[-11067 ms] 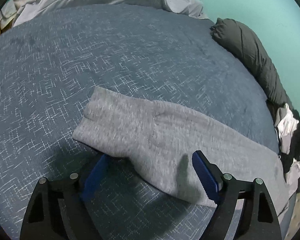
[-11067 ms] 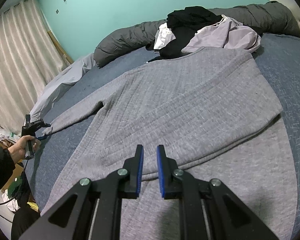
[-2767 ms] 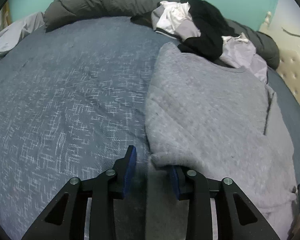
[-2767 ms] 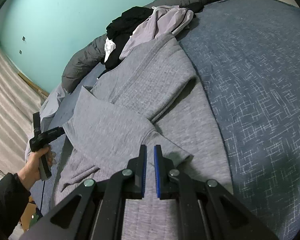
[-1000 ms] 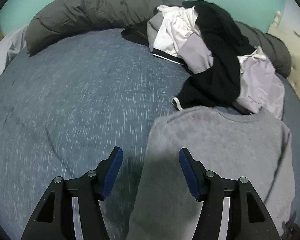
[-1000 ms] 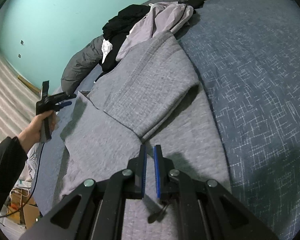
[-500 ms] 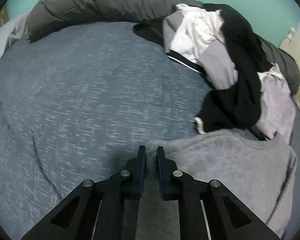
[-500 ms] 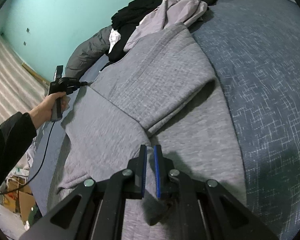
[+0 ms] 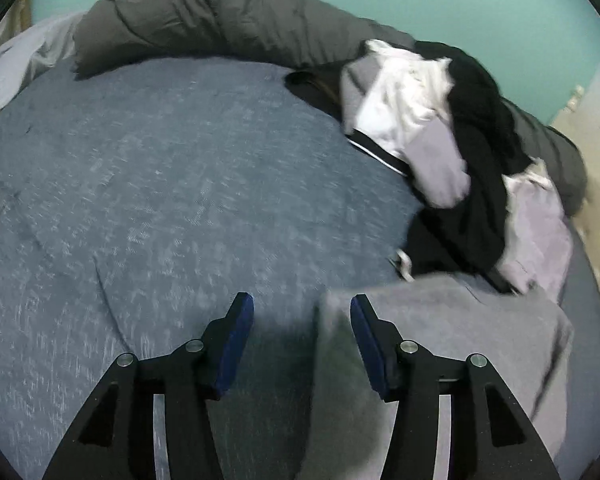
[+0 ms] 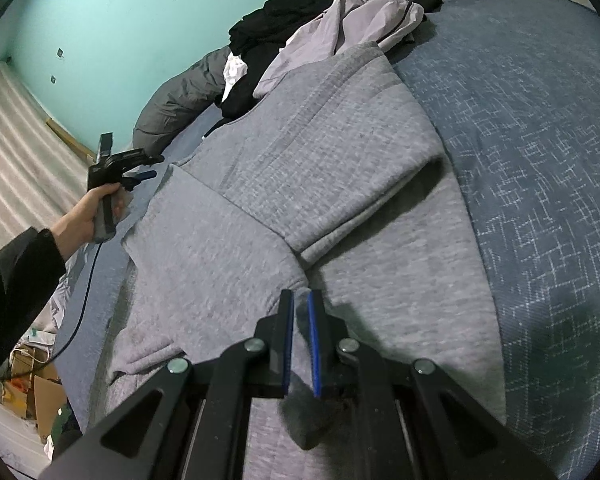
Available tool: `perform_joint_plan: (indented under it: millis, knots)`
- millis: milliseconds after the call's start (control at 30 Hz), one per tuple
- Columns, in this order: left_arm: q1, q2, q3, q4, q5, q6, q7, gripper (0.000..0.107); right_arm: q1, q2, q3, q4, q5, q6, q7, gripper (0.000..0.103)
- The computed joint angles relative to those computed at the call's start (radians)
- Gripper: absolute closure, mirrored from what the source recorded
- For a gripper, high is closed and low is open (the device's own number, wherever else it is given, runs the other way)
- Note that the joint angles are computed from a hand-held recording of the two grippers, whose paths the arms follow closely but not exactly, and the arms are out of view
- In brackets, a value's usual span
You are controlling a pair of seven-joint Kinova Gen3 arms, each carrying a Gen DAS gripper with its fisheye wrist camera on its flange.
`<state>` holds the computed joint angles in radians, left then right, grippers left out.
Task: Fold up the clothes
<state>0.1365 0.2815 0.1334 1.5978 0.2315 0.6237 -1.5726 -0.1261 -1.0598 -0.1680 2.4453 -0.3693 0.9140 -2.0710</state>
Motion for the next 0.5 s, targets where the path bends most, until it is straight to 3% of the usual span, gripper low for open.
perform_joint_plan:
  millis: [133, 300, 400, 500]
  knots:
    - [0.03, -0.021, 0.013, 0.034, -0.047, 0.035, -0.065, 0.053, 0.003, -0.013, 0.003, -0.005, 0.0, 0.005, -0.007, 0.096]
    - [0.099, -0.01, -0.022, 0.052, -0.149, 0.054, 0.001, 0.085, 0.003, -0.013, 0.003, -0.006, 0.0, 0.0, -0.007, 0.096]
    - [0.145, 0.006, -0.056, 0.047, -0.242, 0.049, 0.099, 0.086, 0.002, -0.011, 0.001, -0.005, -0.001, -0.004, -0.008, 0.096]
    - [0.136, -0.026, -0.063, 0.069, -0.262, 0.035, 0.15, 0.086, 0.004, -0.012, 0.006, -0.002, -0.001, -0.007, -0.012, 0.096]
